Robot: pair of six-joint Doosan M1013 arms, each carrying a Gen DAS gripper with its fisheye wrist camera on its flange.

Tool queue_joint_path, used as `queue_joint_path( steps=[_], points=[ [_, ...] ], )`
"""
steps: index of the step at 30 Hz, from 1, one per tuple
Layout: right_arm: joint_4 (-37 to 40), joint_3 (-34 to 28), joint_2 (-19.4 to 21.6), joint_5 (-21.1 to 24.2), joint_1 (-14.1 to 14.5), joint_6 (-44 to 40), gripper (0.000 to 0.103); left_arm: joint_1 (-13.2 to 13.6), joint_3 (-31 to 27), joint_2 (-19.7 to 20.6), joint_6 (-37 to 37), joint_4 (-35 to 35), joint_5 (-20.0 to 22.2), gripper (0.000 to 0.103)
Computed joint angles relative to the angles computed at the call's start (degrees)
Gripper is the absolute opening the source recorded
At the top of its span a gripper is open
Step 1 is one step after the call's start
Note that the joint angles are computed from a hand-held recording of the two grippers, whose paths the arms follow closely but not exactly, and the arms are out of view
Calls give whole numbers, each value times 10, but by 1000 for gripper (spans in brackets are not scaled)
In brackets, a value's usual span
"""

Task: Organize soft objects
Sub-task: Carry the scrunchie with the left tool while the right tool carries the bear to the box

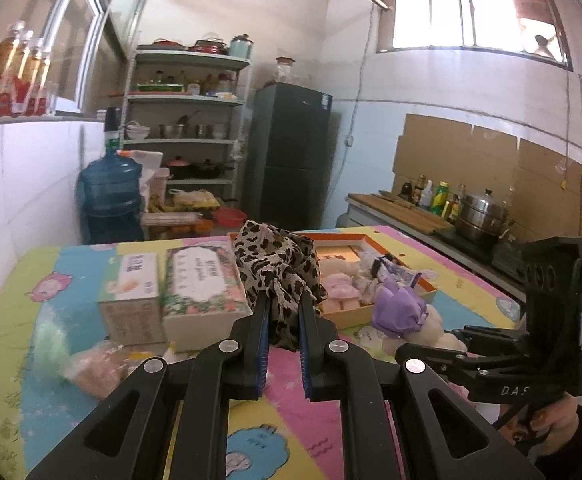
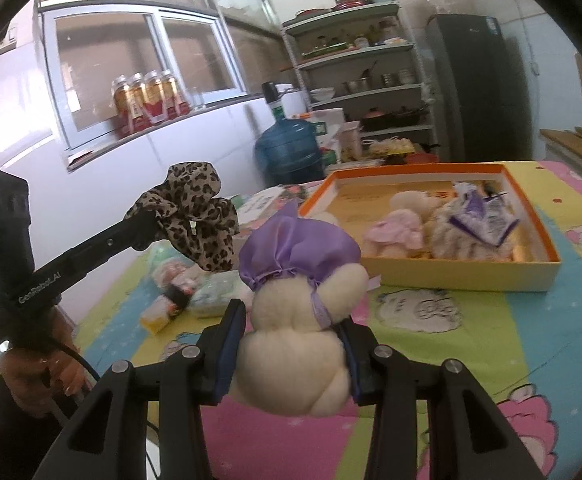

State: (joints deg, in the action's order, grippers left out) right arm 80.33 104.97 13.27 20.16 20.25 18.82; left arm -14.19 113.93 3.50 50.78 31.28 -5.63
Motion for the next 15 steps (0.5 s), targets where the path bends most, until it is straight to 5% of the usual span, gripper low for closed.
queue_joint_path(
  steps=[15],
  points=[
    [-31,-27,12,-17,-23,11,44,-14,-57,45,-273,266,12,12]
  ],
)
